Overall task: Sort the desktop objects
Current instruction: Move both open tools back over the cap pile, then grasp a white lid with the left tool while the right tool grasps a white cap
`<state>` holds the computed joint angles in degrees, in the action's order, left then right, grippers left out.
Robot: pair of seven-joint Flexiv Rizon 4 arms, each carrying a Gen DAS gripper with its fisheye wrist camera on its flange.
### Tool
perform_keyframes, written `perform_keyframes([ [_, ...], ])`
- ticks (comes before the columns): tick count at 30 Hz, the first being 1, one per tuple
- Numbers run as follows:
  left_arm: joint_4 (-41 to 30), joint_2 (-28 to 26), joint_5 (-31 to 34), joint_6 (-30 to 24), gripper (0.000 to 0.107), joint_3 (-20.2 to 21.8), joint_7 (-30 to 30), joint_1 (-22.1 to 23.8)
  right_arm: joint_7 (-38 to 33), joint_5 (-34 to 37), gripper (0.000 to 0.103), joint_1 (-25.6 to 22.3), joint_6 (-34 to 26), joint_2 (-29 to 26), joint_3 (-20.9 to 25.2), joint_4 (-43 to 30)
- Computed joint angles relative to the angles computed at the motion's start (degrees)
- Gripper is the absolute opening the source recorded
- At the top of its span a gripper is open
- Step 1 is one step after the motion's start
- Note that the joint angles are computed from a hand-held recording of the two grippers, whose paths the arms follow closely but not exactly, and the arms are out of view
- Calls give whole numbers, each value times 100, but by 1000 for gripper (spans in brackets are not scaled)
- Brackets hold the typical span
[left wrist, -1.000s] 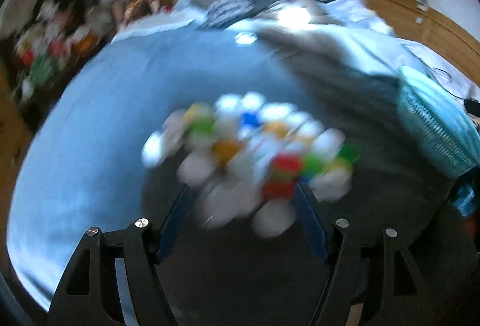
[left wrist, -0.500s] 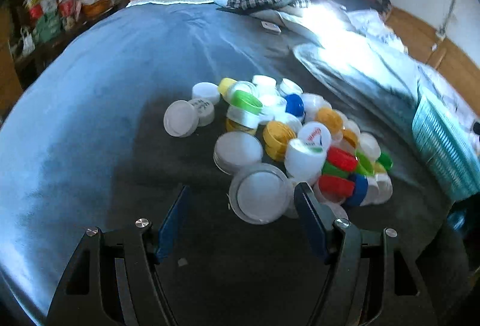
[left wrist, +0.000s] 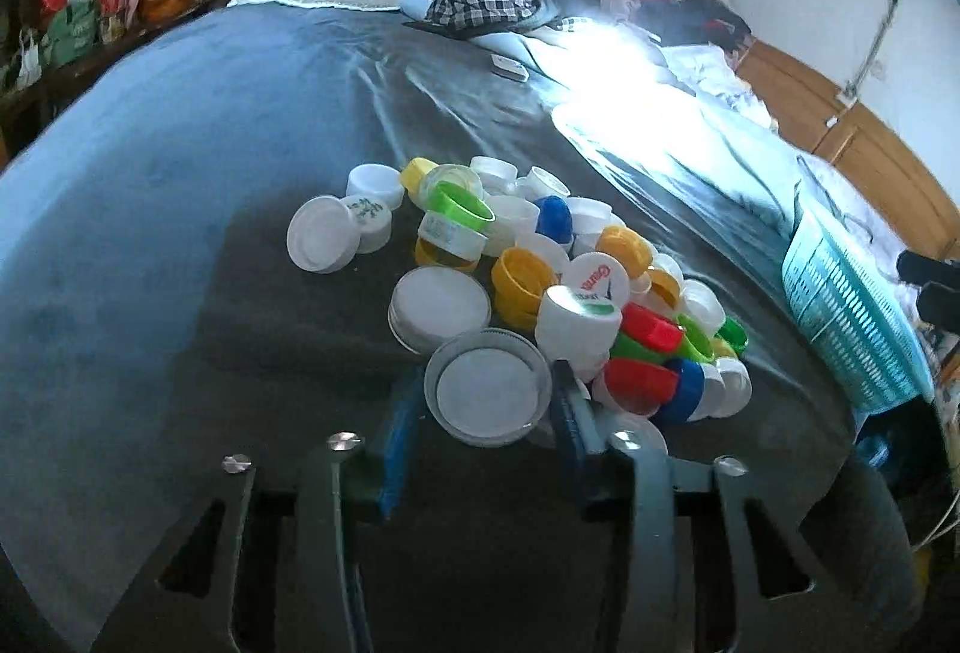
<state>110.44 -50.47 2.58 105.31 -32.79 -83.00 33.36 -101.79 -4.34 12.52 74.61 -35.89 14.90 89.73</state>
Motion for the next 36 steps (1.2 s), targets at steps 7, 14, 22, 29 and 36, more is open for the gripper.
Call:
perform_keyframes([
  [7,88,-32,79,203,34,-164,-93,203,-40,-86,61,185,-222,-140,29,-233],
  [14,581,606,68,784,34,489,-976,186,-445,51,57,296,-581,-521,321,-808],
  [22,730,998,-27,738,34,1367,-1644,-171,-1071,51,57,844,-1151,-1380,434,-2098],
  [29,660,865,174,630,34,1208,-1837,72,-2008,-124,56,1400,-1681,-2269,290,-3388],
  [36,605,737,278,589,34,1033,-1829,262,-3336,-323,55,1738,-1922,-2759,-18,-4036],
])
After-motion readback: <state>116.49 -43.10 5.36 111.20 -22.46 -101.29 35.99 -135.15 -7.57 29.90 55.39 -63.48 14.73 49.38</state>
